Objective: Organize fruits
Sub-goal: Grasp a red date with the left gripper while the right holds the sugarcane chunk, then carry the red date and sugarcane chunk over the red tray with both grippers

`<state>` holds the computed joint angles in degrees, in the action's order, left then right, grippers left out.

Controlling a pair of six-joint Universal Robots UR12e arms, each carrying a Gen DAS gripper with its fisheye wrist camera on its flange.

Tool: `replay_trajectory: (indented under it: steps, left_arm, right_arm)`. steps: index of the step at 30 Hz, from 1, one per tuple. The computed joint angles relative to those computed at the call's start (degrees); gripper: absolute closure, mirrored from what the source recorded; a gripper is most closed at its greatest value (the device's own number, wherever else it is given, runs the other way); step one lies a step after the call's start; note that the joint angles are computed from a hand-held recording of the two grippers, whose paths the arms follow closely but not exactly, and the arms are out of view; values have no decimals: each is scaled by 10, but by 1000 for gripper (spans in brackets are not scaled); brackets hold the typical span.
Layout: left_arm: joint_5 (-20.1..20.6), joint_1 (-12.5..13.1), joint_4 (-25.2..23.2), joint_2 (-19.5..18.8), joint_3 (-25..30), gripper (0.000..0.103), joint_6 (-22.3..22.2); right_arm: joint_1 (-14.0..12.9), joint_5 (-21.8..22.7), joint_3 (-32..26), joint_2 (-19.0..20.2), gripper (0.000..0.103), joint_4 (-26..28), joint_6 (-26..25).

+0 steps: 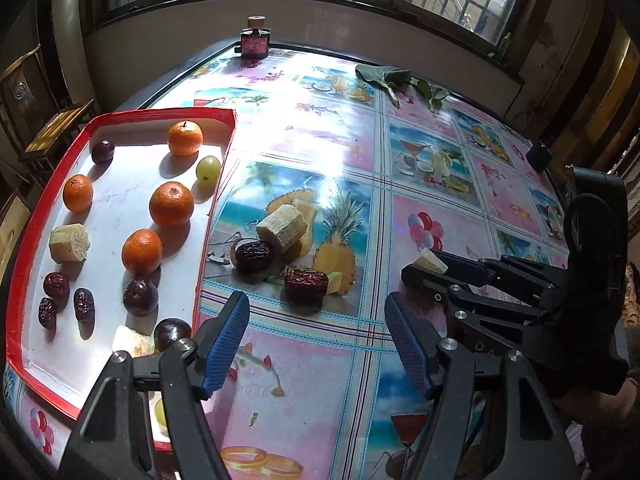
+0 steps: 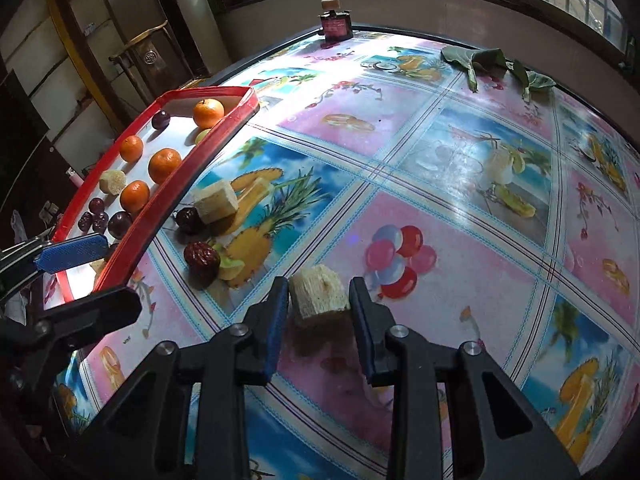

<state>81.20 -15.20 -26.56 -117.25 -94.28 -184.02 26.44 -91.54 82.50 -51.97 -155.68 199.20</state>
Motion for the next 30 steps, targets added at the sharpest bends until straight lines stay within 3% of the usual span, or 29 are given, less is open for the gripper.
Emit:
replay_trajectory:
  steps: [2, 5, 9, 16, 18, 20, 30]
  left_arm:
    - [-7, -1, -14, -10, 13, 40, -5]
    - [-12, -1, -41, -23, 27, 53, -13]
    - [-33, 3, -40, -30, 28, 76, -14]
    - [-56, 8, -26, -38, 34, 77, -10]
    - [-53, 7, -27, -40, 36, 77, -10]
    - [-53, 7, -30, -40, 37, 84, -9]
    - [-36, 1, -27, -32, 27, 84, 10]
  right_arm:
    - [-2, 5, 7, -3, 70, -9, 9]
    - [-4, 11, 16, -5, 70, -26, 16]
    - [-6, 20, 21, -5, 70, -39, 21]
    - [-8, 25, 23, -5, 70, -45, 22]
    - [-7, 22, 23, -5, 70, -45, 20]
    - [-6, 16, 23, -5, 70, -44, 19]
    - [4, -28, 34, -14, 70, -46, 32]
